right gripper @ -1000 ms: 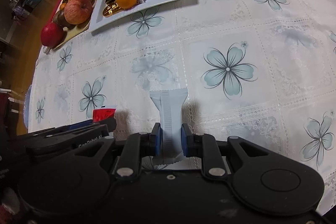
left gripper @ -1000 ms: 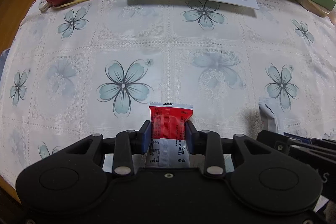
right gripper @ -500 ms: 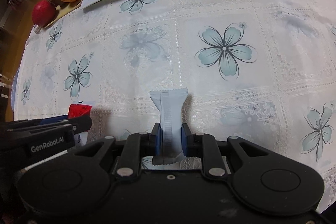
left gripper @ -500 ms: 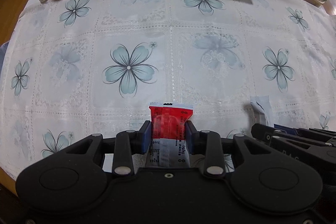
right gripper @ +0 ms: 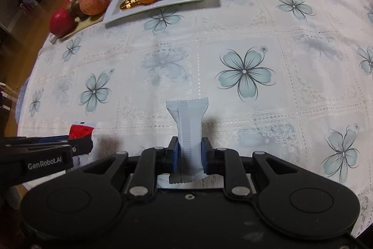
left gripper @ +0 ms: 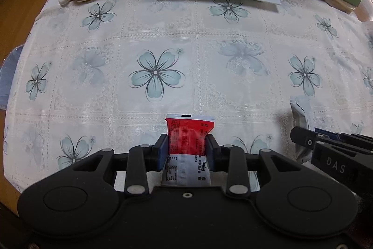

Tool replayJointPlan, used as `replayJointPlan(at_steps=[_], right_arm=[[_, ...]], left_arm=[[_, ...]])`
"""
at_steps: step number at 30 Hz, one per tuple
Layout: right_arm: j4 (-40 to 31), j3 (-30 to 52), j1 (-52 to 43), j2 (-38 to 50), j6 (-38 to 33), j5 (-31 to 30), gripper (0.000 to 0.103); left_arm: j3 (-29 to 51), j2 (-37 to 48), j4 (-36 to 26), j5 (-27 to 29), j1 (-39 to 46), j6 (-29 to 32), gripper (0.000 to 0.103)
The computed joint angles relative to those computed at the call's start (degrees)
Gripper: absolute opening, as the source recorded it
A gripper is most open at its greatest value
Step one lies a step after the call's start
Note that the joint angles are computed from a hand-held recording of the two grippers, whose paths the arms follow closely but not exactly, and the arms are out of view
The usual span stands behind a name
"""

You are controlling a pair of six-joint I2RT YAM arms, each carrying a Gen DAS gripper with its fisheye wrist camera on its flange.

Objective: Organize snacks
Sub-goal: 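Carry the red-white packet and white bar over the gold tray with both tools, then open the left tool to drop the red-white packet while the right tool releases the white bar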

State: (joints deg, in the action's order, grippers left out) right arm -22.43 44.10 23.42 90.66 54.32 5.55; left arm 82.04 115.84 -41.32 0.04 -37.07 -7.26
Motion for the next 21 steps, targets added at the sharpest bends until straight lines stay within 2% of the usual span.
replayJointPlan(at_steps=[5,10,12,14,18,21], right_arm=[[-3.22,-4.58,8.46,-9.78,7.52,7.81,0.021],[-9.15,-8.83,21.86,-19.56,21.73,18.28,0.021],[-14.68,-8.31,29.91,-19.92,29.6,23.97,0.021],[-17.44,-8.27,35.62,-19.85,35.21,26.36,0.021],[-21.14,-7.39,45.76,-17.86,45.44,28.42,0.021],[-22.25,-5.97,50.49,-15.46,48.99,27.57,0.021]], left_arm=[[-11.64,-10.3,3.3,2.04,0.58,-0.75,0.042],[-23.12,-21.24,7.4,0.31,0.07,-1.06,0.042],[-26.72,-25.1,7.67,-0.02,-0.04,-1.26,0.042],[-29.55,-28.29,7.35,-0.5,-0.37,-1.22,0.042],[-34.33,-34.09,5.87,-0.63,-1.18,-1.03,0.042],[-35.75,-35.96,3.85,0.55,-1.26,-1.17,0.042]])
